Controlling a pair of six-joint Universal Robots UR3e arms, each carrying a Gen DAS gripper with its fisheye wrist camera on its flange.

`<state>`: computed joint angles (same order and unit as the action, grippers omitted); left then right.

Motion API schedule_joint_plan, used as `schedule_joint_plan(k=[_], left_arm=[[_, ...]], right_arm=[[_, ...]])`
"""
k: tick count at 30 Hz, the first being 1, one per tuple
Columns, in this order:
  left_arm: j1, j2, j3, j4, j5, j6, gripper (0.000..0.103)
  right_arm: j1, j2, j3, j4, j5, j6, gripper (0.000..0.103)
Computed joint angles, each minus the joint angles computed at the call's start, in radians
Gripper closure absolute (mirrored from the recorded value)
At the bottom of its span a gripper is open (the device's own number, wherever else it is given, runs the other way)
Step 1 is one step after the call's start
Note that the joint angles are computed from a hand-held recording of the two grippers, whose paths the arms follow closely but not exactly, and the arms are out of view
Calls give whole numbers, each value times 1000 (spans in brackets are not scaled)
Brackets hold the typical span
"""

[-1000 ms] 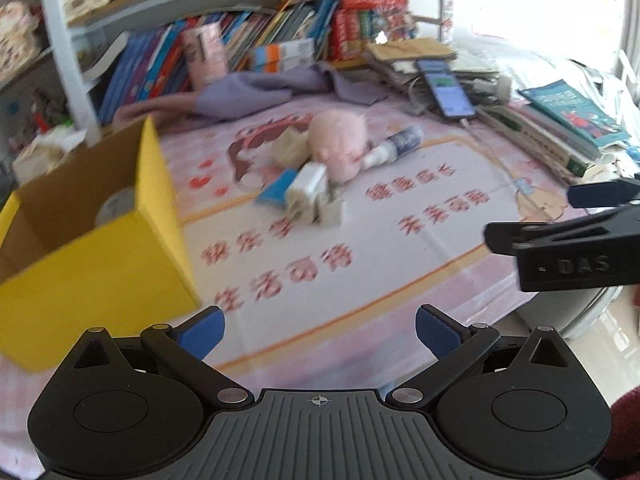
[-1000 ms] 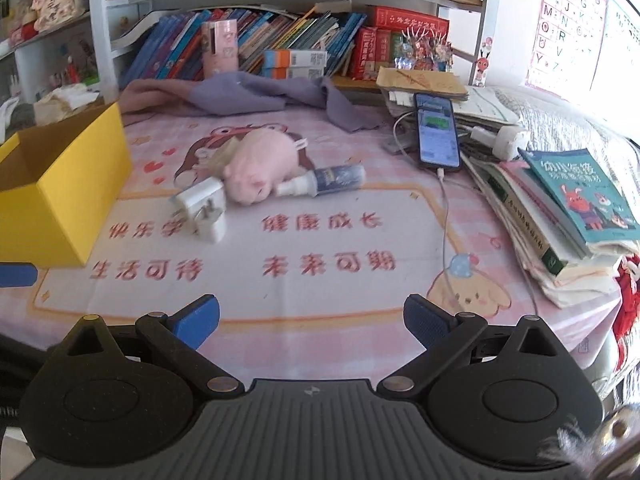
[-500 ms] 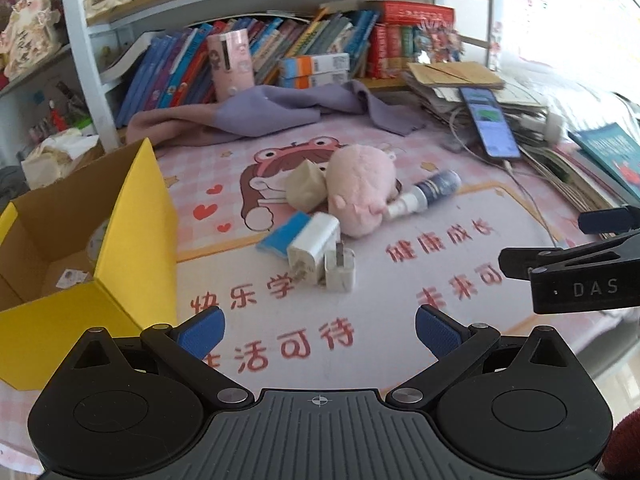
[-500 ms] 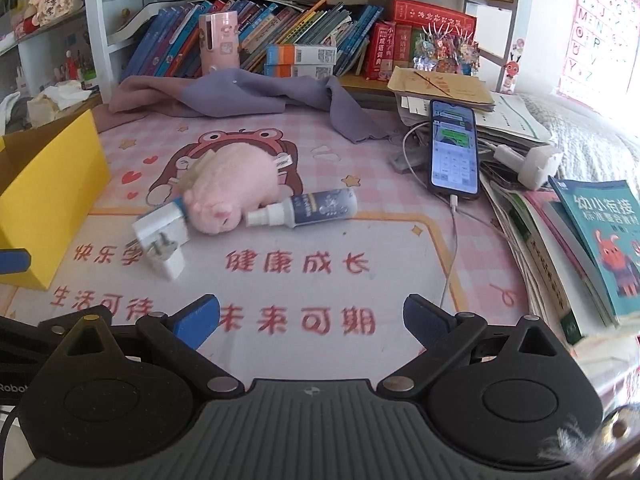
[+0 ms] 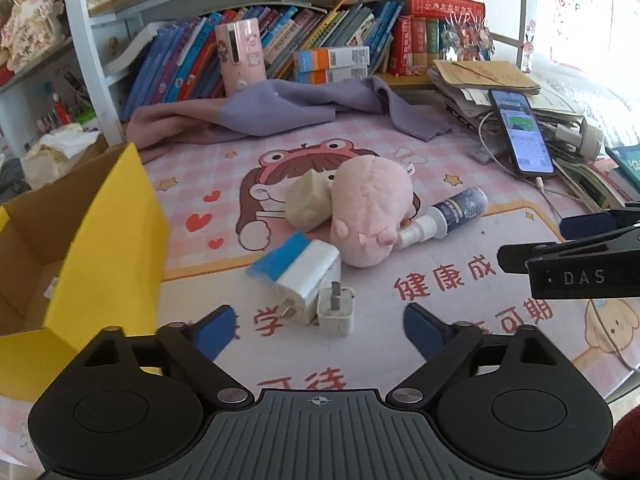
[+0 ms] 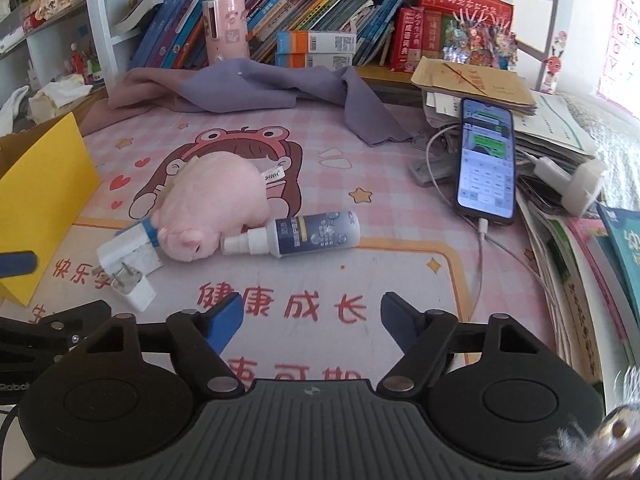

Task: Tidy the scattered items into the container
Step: 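Lower the left tool onto the white plug charger, then grasp the white plug with the left tool while the right tool grasps the spray bottle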

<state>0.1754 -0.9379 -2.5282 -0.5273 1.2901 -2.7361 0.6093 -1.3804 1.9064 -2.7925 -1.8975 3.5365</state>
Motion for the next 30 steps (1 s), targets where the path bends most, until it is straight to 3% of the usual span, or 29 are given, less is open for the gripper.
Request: schedule_joint_plan(k=[1, 4, 12, 19, 22, 26, 27, 30], left_arm=[[-10, -36, 15, 2, 2, -11, 33], [-33, -133, 54, -1, 2, -41, 51], [-75, -322, 101, 88, 28, -116, 63], [-112, -425, 136, 152, 55, -140, 63], [-125, -460, 147, 177, 70, -149, 64], [-133, -494, 152, 217, 75, -151, 68], [-135, -499, 151, 227, 76, -148, 78], [-127, -498, 147, 234, 70, -147, 79]], right_arm=[[-11, 9, -7, -6, 13, -13, 32], [-40, 42, -37, -18, 52, -48, 33], [-92, 106, -98, 1, 116, -86, 33], [-141, 151, -155, 38, 160, -71, 33], [-145, 178, -192, 55, 168, -106, 23], [-140, 213, -222, 27, 168, -228, 14], [-139, 223, -233, 17, 164, -282, 13], [-142, 258, -265, -12, 158, -488, 12]])
